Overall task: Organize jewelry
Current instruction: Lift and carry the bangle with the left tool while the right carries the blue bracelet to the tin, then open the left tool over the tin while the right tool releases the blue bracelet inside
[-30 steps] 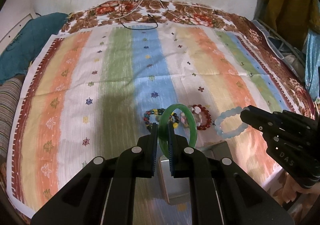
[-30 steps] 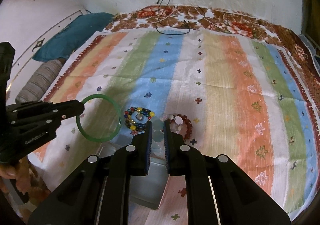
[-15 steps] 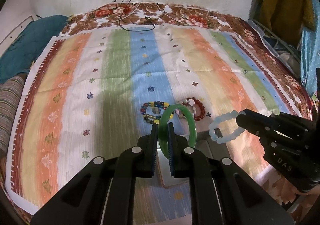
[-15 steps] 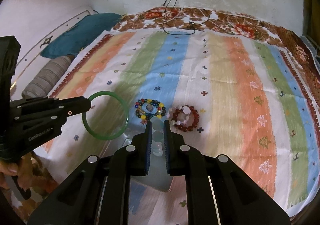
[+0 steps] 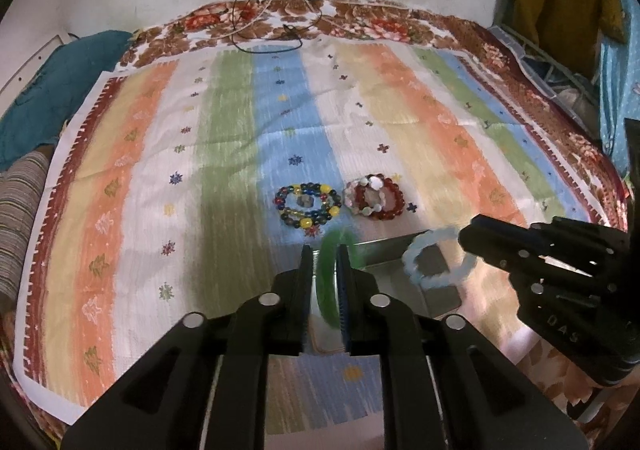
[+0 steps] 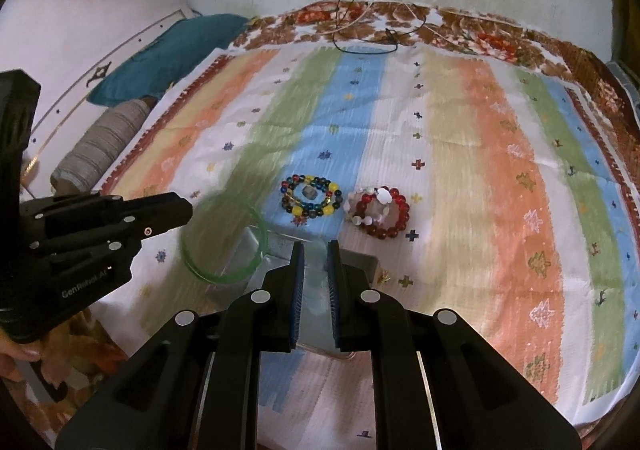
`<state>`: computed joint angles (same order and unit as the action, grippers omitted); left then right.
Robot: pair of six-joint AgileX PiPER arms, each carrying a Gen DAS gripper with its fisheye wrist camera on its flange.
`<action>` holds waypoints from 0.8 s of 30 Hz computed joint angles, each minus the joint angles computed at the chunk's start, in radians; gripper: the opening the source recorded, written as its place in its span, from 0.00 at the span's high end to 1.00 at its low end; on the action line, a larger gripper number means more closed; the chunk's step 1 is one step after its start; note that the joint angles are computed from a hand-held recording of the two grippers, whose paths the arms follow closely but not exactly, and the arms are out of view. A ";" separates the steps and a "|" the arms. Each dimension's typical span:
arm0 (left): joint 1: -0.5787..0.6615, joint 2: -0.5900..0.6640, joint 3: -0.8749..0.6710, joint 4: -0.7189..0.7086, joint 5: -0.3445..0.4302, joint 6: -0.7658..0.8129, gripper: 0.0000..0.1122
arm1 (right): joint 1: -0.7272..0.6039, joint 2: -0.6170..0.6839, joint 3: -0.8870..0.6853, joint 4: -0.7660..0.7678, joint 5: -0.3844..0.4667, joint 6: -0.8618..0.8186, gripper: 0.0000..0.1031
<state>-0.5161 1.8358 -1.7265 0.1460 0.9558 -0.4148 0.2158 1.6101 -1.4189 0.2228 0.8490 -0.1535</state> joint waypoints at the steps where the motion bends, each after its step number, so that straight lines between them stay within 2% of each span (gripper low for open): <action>1: 0.001 0.000 0.000 0.007 0.002 -0.007 0.83 | 0.001 -0.002 0.001 -0.008 -0.006 0.009 0.77; 2: 0.006 -0.001 0.000 0.009 0.002 -0.012 0.82 | 0.000 -0.006 0.006 -0.008 -0.010 0.012 0.65; 3: 0.010 -0.001 0.000 0.008 0.001 -0.014 0.79 | -0.002 -0.007 0.006 -0.006 -0.013 0.009 0.62; 7: 0.029 0.003 -0.005 0.007 0.008 -0.030 0.71 | 0.006 0.001 -0.001 -0.044 -0.016 0.033 0.62; 10: 0.044 0.018 -0.021 0.005 0.019 -0.035 0.62 | -0.009 0.017 -0.019 -0.010 0.005 0.022 0.60; 13: 0.058 0.042 -0.049 0.003 0.036 -0.043 0.54 | -0.021 0.031 -0.033 0.006 0.018 0.020 0.55; 15: 0.069 0.063 -0.073 -0.011 0.048 -0.039 0.52 | -0.021 0.037 -0.041 -0.007 0.018 0.031 0.49; 24: 0.082 0.187 -0.240 -0.020 0.129 -0.009 0.41 | -0.045 0.112 -0.126 -0.011 0.060 0.043 0.36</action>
